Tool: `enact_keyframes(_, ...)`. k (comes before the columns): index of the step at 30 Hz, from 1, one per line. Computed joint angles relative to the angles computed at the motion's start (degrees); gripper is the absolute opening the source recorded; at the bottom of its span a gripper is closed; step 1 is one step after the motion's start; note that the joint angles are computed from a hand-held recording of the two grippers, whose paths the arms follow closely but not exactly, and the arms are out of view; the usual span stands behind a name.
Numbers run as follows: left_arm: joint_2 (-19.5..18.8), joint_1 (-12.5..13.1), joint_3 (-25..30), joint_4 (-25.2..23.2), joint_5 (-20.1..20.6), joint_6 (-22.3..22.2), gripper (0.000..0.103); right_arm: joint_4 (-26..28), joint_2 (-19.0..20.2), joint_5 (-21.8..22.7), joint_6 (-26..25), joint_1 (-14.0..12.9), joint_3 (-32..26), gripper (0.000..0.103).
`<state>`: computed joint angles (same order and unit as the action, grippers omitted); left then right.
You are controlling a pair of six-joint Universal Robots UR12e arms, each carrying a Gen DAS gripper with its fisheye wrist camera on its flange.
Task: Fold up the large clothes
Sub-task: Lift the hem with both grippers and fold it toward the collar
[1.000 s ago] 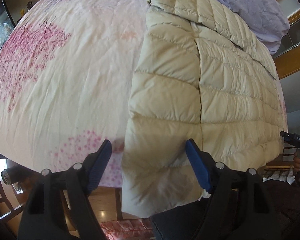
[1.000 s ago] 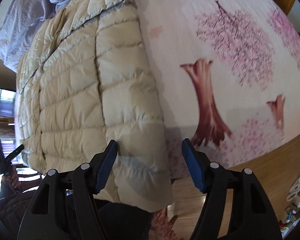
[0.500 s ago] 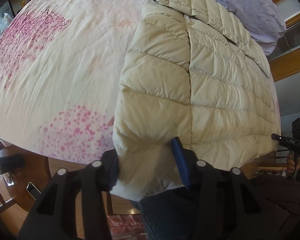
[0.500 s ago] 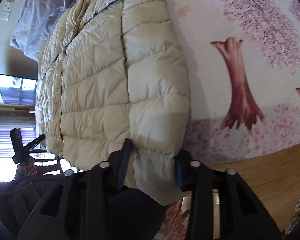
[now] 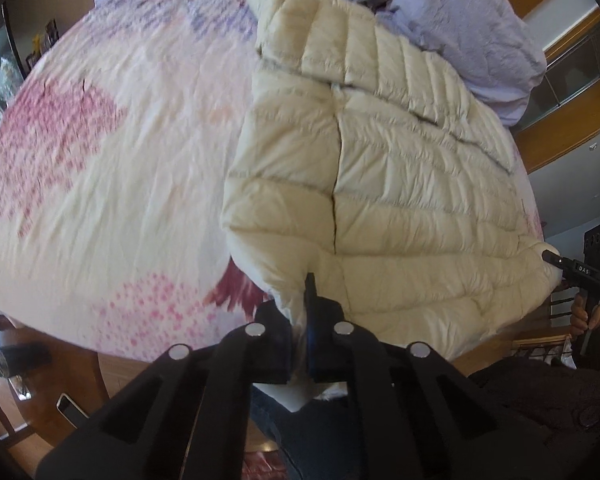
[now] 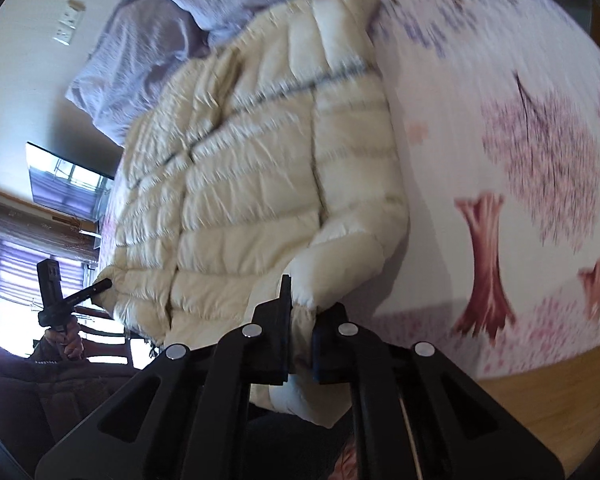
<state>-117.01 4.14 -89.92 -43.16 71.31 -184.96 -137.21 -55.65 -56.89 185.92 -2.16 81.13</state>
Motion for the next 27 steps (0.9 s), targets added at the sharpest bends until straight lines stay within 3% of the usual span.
enact_keyframes(10,-1.9,-0.4,4.5,5.3,3.5,0.3,0.005,-5.8,2.2,-2.3,0.4,0.3,-4.7,0.007)
enact_keyframes(19,-6.3,-1.6,12.3,3.7,9.0,0.5,0.004,-6.7,5.5,-7.8,0.3,1.3,-11.0,0.007)
enact_keyframes(27,-8.8,-2.0,16.4,2.8,10.7,-0.3,0.004,-7.2,7.7,-8.6,0.6,1.4,-14.3,0.007)
